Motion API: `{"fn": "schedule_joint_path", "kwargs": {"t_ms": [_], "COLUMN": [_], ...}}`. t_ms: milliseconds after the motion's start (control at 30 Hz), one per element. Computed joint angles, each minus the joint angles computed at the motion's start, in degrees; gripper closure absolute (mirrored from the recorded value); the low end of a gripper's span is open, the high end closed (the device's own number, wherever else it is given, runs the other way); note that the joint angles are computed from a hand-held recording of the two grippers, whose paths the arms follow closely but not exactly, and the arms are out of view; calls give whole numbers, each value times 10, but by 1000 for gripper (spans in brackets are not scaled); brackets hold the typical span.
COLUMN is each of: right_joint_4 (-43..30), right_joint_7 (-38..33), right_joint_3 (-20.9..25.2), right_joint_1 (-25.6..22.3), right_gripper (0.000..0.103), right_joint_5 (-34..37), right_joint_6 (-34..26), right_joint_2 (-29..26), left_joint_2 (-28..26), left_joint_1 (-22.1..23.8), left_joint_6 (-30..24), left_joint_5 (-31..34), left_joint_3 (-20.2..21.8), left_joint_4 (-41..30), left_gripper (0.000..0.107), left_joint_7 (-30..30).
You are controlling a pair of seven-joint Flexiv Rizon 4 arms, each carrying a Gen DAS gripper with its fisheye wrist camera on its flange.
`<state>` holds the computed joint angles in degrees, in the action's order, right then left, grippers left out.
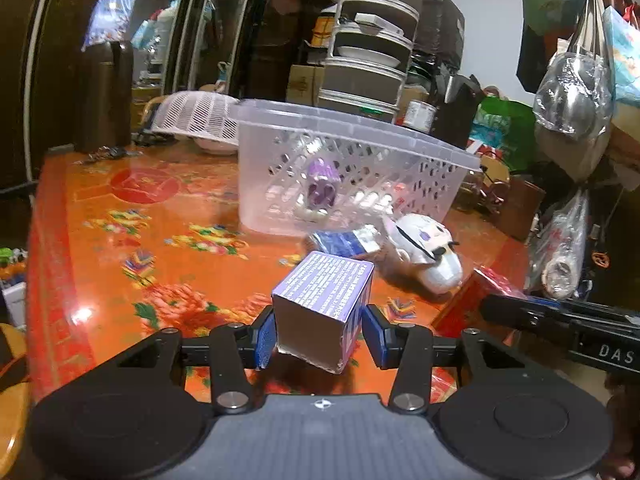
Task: Organize objects
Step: 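Grasp the lavender box with the left tool while the right tool grasps the small red box, then drop the lavender box into the basket with the left tool while the right tool drops the red box in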
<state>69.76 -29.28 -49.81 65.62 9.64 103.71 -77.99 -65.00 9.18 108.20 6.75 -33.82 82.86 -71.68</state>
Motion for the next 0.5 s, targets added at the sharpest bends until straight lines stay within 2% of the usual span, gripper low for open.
{"fn": "schedule_joint_path", "kwargs": {"t_ms": [167, 333, 500], "right_joint_4": [33, 54, 47], "right_joint_7": [10, 13, 17], "right_joint_3": [-47, -76, -70], "right_joint_1": [29, 40, 31], "right_gripper": [75, 75, 75], "right_joint_5": [11, 21, 22], "right_joint_6": [-8, -1, 4], "right_joint_2": [3, 8, 9], "left_joint_2": [22, 44, 23], "left_joint_1": [7, -7, 14], "left_joint_6": [27, 41, 15], "left_joint_5": [12, 21, 46], "left_joint_3": [0, 19, -28], "left_joint_4": [9, 7, -9], "left_gripper": [57, 57, 57], "left_joint_7": [-14, -35, -40]}}
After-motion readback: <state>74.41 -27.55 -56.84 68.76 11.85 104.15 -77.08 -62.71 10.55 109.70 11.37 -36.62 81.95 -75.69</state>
